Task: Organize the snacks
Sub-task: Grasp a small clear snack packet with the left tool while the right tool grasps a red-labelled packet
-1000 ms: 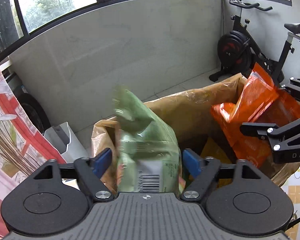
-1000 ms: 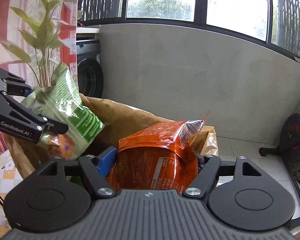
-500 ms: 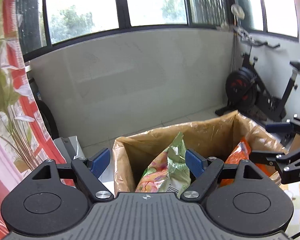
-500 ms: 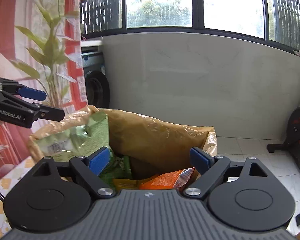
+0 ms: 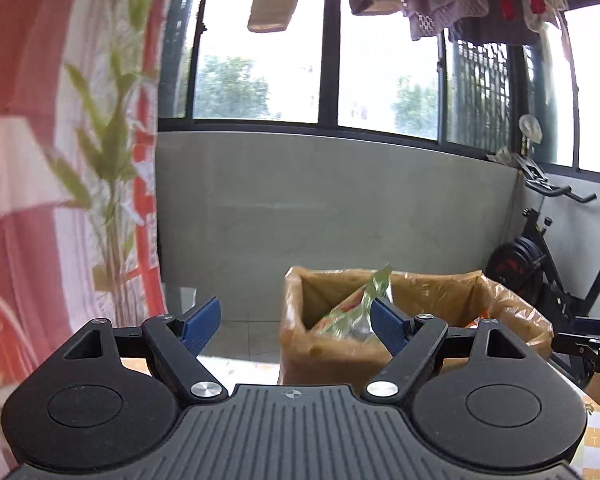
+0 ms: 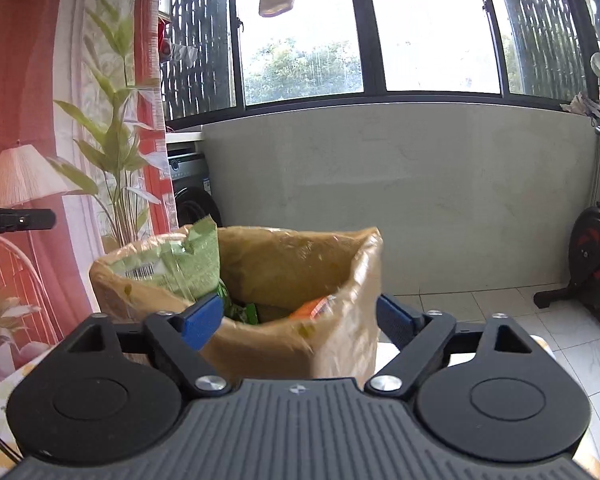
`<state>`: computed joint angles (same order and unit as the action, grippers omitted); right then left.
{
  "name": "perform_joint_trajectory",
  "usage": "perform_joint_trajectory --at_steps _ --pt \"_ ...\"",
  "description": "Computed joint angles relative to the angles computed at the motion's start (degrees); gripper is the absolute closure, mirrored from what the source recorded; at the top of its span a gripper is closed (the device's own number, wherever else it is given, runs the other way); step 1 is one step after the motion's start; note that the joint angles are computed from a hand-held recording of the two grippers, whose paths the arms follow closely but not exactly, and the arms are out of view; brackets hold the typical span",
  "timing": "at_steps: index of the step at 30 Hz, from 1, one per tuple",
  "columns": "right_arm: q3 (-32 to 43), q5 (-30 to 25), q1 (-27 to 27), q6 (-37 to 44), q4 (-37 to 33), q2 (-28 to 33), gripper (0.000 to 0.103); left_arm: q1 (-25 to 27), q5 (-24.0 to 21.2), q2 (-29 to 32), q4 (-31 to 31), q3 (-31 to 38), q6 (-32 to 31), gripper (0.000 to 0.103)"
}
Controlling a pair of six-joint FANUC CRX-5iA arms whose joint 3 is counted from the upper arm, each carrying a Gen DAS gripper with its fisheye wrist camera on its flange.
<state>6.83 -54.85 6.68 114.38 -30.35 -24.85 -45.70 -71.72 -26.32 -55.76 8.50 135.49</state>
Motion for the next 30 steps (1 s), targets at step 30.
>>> perform_joint_trajectory --at_steps 30 --pt "-18.97 0.82 6.25 -3.84 17.14 -1.81 0.051 -18.13 -28.37 -0.71 -10.79 -9.36 24.88 0.019"
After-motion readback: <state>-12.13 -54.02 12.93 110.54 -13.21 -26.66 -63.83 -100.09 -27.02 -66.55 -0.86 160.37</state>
